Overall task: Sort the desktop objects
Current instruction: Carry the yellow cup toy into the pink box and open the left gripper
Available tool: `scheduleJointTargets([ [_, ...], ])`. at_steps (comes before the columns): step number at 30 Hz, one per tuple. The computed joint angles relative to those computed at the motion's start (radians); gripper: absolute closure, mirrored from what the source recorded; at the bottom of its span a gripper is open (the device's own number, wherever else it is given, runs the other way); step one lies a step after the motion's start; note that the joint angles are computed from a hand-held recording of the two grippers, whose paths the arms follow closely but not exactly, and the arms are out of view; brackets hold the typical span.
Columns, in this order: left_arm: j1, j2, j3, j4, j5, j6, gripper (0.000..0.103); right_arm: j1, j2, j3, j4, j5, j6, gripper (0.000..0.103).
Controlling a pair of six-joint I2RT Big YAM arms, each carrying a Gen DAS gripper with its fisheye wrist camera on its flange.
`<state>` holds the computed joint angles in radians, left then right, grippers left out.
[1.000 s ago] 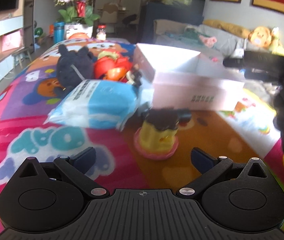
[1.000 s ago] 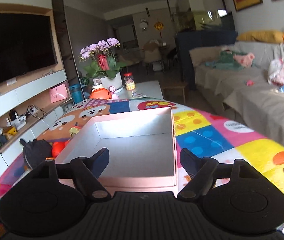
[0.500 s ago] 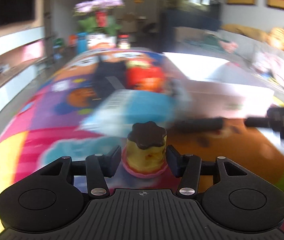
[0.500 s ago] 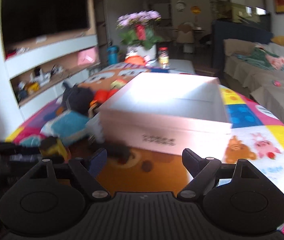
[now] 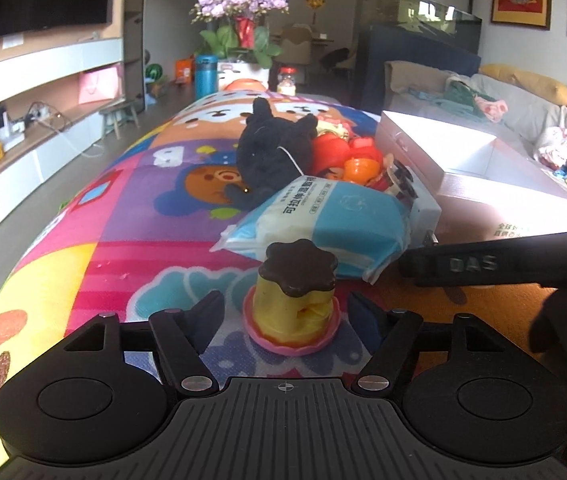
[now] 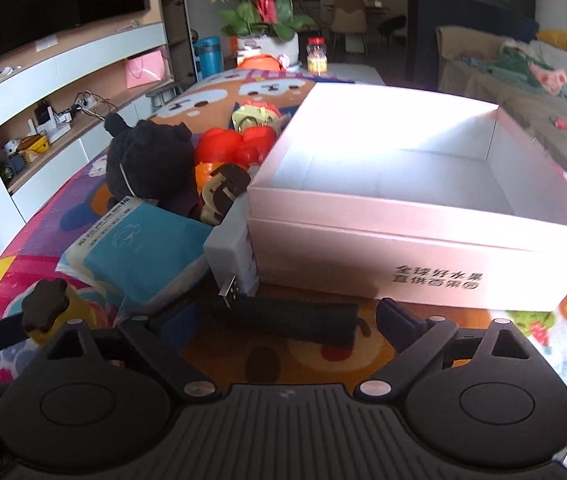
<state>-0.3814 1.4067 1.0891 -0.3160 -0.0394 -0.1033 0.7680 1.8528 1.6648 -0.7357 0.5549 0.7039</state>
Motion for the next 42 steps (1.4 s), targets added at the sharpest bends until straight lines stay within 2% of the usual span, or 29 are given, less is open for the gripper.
scheduleJointTargets([
  [2, 0.002, -0.001, -0.003, 0.003, 0.004, -0.001, 0.026, 0.005, 0.010, 0.015, -0.024, 0.027, -0.027, 0.022],
  [3, 0.002, -0.001, -0.002, 0.001, 0.005, -0.001, 0.025, 0.006, -0.002, -0.002, -0.011, 0.021, -0.046, 0.027],
  [10, 0.003, -0.003, -0.002, 0.001, 0.022, 0.005, 0.024, 0.026, -0.154, -0.199, 0.041, 0.003, -0.104, 0.027],
  [13, 0.000, -0.001, 0.003, -0.004, 0.047, 0.034, 0.024, 0.041, -0.245, -0.313, 0.063, -0.005, -0.112, 0.027],
  [16, -0.014, 0.021, 0.032, -0.031, 0.035, 0.067, 0.024, 0.059, -0.316, -0.395, 0.069, 0.020, -0.093, 0.027],
  [20, -0.030, 0.060, 0.077, -0.064, 0.006, 0.086, 0.030, 0.071, -0.359, -0.451, 0.082, 0.047, -0.056, 0.026],
  [21, -0.034, 0.062, 0.078, -0.063, -0.004, 0.095, 0.039, 0.072, -0.363, -0.457, 0.087, 0.051, -0.050, 0.027],
  [22, -0.038, 0.060, 0.077, -0.063, -0.009, 0.106, 0.042, 0.071, -0.364, -0.460, 0.091, 0.053, -0.047, 0.027],
  [26, -0.051, 0.023, 0.043, -0.064, -0.017, 0.146, 0.042, 0.079, -0.390, -0.491, 0.119, 0.050, -0.054, 0.027],
  [29, -0.056, -0.024, 0.020, -0.098, 0.021, 0.160, 0.042, 0.086, -0.411, -0.504, 0.132, 0.044, -0.073, 0.027],
  [32, -0.075, -0.087, 0.009, -0.101, 0.084, 0.183, 0.042, 0.098, -0.455, -0.523, 0.146, 0.058, -0.104, 0.027],
  [35, -0.090, -0.095, 0.062, -0.097, 0.155, 0.179, 0.042, 0.103, -0.503, -0.529, 0.168, 0.088, -0.145, 0.027],
  [37, -0.100, -0.061, 0.132, -0.092, 0.192, 0.182, 0.042, 0.098, -0.521, -0.521, 0.202, 0.128, -0.211, 0.027],
  [40, -0.123, 0.026, 0.267, -0.055, 0.193, 0.185, 0.042, 0.071, -0.507, -0.480, 0.282, 0.205, -0.356, 0.027],
  [42, -0.133, 0.098, 0.382, -0.064, 0.190, 0.159, 0.042, 0.032, -0.476, -0.440, 0.350, 0.215, -0.436, 0.027],
])
